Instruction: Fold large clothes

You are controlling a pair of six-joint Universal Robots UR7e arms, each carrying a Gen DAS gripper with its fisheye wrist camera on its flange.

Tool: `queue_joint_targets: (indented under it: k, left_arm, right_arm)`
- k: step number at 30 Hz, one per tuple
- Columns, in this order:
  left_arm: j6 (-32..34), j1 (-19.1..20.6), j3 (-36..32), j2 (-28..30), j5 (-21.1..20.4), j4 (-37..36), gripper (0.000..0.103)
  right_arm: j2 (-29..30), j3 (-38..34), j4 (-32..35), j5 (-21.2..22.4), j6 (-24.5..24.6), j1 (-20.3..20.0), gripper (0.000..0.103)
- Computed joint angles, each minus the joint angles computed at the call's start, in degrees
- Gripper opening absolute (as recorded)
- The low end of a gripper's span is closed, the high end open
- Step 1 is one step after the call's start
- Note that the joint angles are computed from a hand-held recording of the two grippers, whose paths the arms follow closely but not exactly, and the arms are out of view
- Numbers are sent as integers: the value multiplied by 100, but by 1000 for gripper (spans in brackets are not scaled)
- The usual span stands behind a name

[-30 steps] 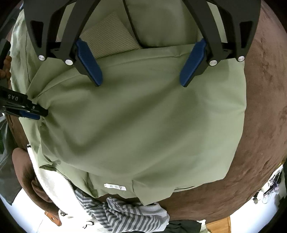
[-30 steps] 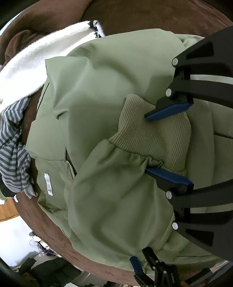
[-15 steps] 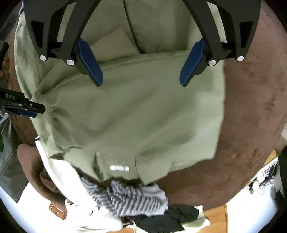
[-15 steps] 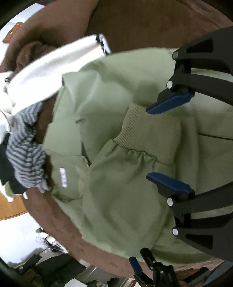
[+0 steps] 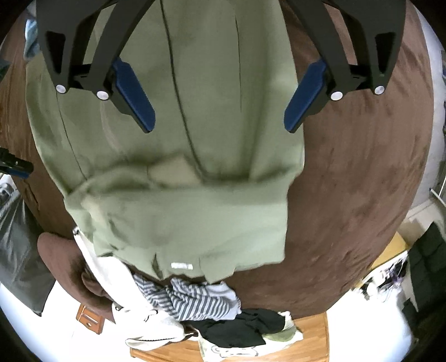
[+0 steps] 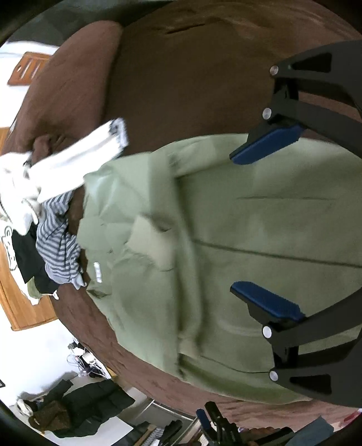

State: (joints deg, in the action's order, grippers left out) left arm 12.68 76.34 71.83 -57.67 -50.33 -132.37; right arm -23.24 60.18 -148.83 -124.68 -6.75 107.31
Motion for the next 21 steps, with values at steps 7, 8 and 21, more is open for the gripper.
queue_joint_targets:
  k: [7, 8, 21]
  left_arm:
    - [-652, 51, 1365, -965, -69, -483, 96]
    - [-819, 90, 1523, -1114, -167, -539, 96]
    - [-1168, 392, 2810, -2083, -388, -752, 96]
  right_arm:
    - [-1167, 2106, -971, 579, 307, -254, 93]
    - [-1332, 2408, -1088, 614, 303, -294, 93]
    - [-2142, 4340, -1897, 1081, 619, -674, 93]
